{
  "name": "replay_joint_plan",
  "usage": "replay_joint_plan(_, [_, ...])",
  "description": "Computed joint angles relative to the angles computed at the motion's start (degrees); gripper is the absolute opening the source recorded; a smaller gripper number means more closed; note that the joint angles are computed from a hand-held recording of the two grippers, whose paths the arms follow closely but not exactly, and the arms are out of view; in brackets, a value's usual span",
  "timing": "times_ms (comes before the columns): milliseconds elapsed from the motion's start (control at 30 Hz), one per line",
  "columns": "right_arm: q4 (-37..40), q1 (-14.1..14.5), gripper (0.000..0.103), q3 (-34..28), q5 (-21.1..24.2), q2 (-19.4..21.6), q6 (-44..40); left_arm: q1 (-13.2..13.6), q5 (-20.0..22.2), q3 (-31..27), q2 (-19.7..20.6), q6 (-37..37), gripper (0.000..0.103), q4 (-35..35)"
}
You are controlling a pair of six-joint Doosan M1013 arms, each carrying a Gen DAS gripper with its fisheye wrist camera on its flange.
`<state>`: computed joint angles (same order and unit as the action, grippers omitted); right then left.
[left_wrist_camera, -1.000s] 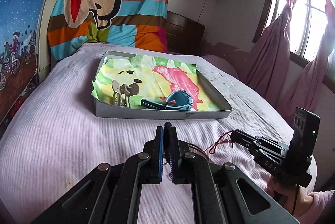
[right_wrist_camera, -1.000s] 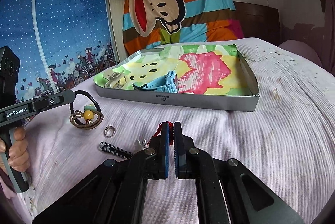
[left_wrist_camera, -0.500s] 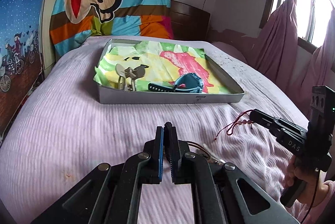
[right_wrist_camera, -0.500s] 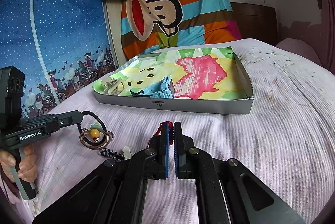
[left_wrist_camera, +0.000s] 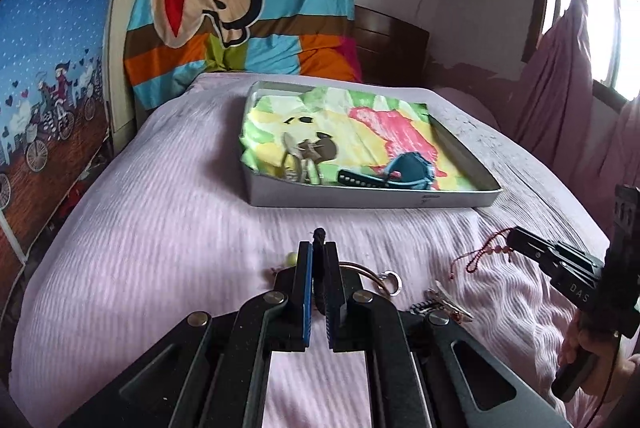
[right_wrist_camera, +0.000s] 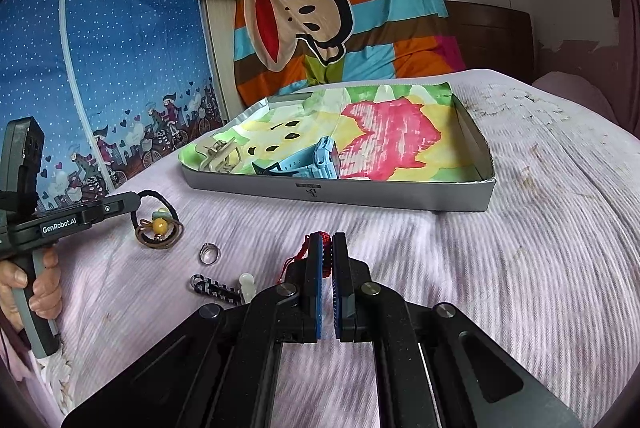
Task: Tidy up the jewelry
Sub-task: 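Carry the red cord and black hair tie over the tray with both tools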
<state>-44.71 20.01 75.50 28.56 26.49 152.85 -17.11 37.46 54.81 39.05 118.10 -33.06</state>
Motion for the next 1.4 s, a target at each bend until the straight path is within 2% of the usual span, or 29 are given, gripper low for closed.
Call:
replay_joint_plan(267, [-2.6, -0.4, 0.004, 0.7, 0.2, -0.5, 3.4, -2.4, 4.6, 1.0, -0.2, 9.4, 0.005, -4.1])
replay_joint_plan(400, [-3.6, -0.8, 0.004, 1.1, 0.3, -0.9, 5.1, -2.8, 8.7, 0.3, 0.5, 11.6, 0.005, -5.9])
replay_joint_plan(533, [-4.9, -1.2, 0.004, 1.4, 0.2, -1.1, 7.0, -2.6, 9.8, -0.1, 0.4, 13.0, 0.005, -9.1])
replay_joint_plan(800, [-7.3, -1.9, 0.004, 0.4, -1.2, -0.9, 8.3, -1.9, 11.1, -5.3, 2.3, 9.5, 0.005, -11.1])
replay_joint_plan(1233, [-6.8, -2.8, 0.004, -2.3, -3.3, 0.8, 7.1, -1.5, 12.0, -14.3, 6.8, 1.8, 0.005, -5.7])
replay_joint_plan(1400, [-6.8, -3.1, 0.004, -3.8, -4.6, 1.9, 7.8, -0.9, 14.4, -19.8, 9.7, -1.6, 0.005, -4.6])
